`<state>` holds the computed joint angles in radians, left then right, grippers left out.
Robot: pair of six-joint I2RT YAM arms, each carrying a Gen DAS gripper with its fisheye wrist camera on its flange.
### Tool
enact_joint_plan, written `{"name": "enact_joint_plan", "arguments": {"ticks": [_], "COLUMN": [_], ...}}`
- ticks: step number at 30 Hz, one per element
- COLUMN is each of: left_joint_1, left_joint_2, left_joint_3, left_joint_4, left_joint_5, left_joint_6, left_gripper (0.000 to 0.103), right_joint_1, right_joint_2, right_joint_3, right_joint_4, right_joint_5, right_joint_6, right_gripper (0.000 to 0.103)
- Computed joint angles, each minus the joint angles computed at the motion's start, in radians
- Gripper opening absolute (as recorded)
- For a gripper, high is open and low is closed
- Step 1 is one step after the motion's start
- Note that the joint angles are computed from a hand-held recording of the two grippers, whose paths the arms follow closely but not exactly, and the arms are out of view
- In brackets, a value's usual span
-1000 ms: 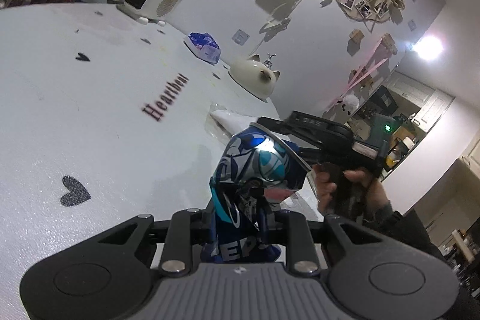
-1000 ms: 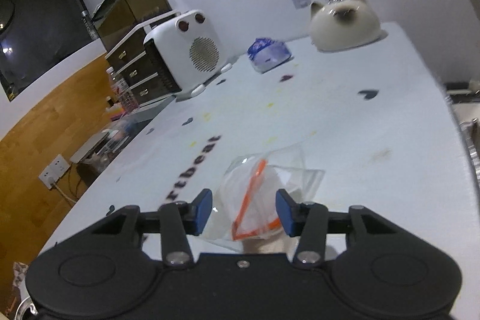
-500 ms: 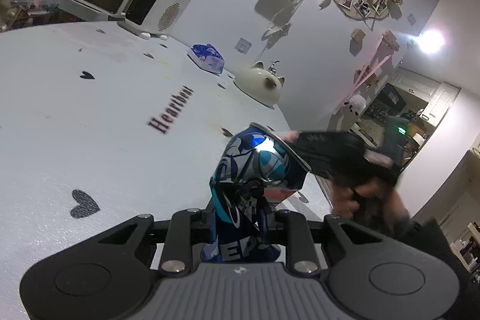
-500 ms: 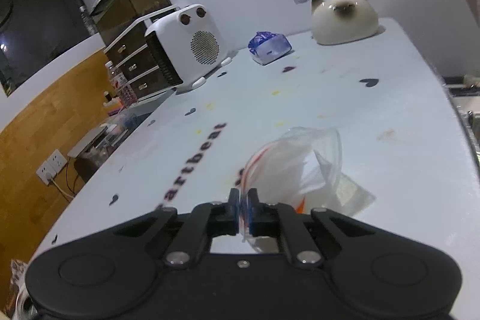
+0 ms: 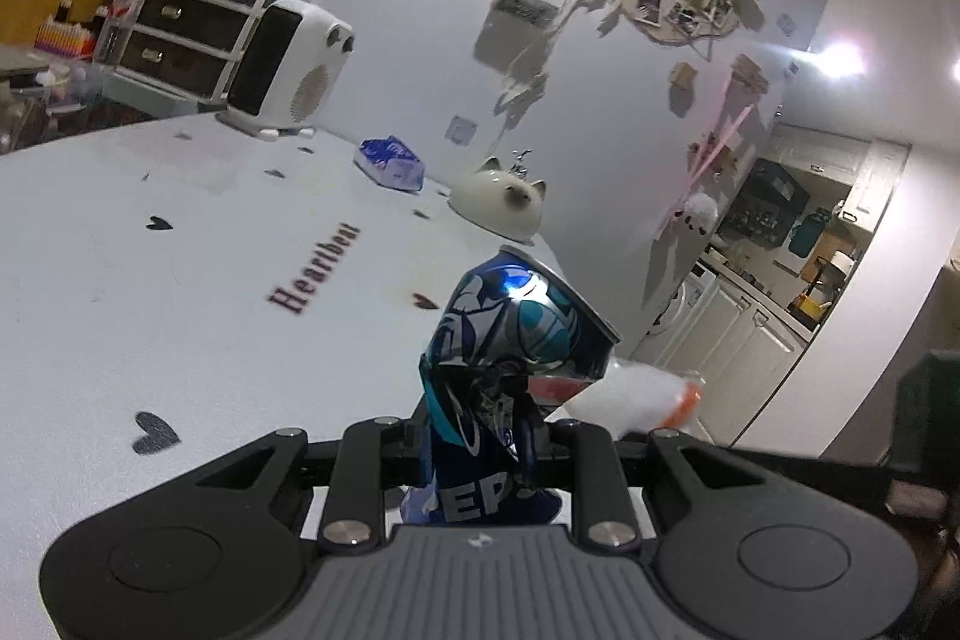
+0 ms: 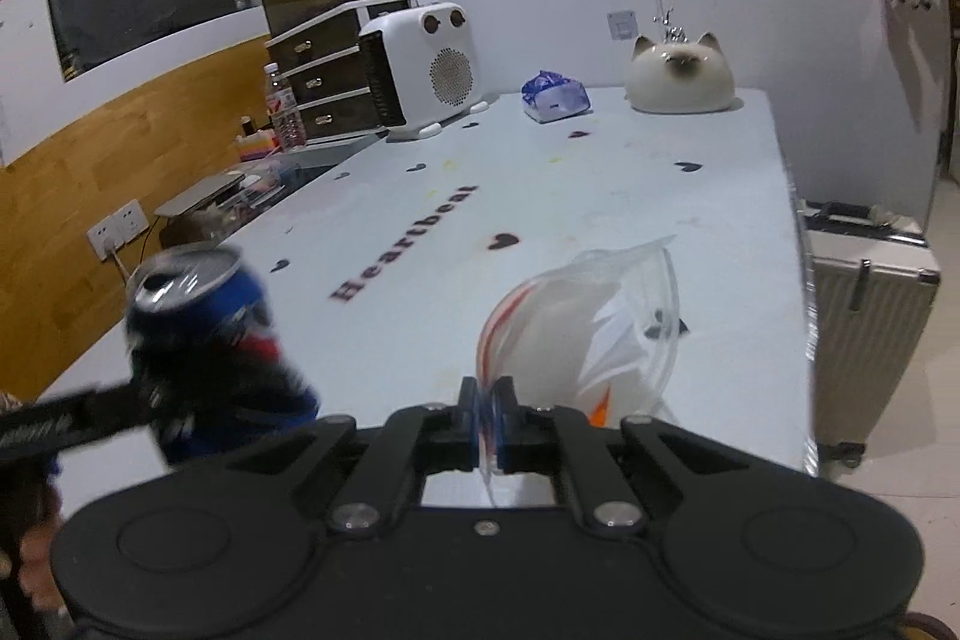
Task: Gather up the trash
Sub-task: 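Carry the can in the left tool and bag in the right tool to the wastebasket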
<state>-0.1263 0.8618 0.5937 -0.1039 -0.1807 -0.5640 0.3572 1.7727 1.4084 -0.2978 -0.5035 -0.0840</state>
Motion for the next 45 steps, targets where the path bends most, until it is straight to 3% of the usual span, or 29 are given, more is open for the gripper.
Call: {"name": "enact_joint_plan", "arguments": {"ticks": [11, 17, 23, 33, 38, 45], "left_joint_1": [-0.426, -0.576, -0.741, -0.936, -0.997, -1.051], "left_joint_2": [0.032, 0.069, 0.175, 0.382, 0.490, 0.626], "left_joint_3": [0.054, 0.105, 0.214, 0.407, 0.488, 0.580], "left_joint_4": [-0.143, -0.276, -0.433, -0.635, -0.653, -0.593], "left_joint_5": [-0.445, -0.555, -0.726, -0.876, -0.898, -0.916], "left_joint_6": [-0.129, -0.261, -0.381, -0.590, -0.623, -0.605], "left_gripper": [0.026, 0.026, 0.026, 0.026, 0.026, 0.026], "right_joint_1": [-0.108, -0.216, -0.334, -0.554, -0.685, -0.868], "right_joint_2": [-0.318, -0.408, -0.492, -0.567, -0.560, -0.494], "right_joint_3": [-0.279, -0.336, -0.398, -0.442, -0.437, -0.408], "right_joint_4": [-0.015, -0.046, -0.084, -0.202, -0.278, -0.389], "right_joint_5": [-0.043, -0.116, -0.201, -0.372, -0.457, -0.516], "right_joint_6": [-0.093, -0.150, -0.217, -0.381, -0.485, -0.661], "right_gripper": [0.005, 0.005, 0.005, 0.005, 0.005, 0.005]}}
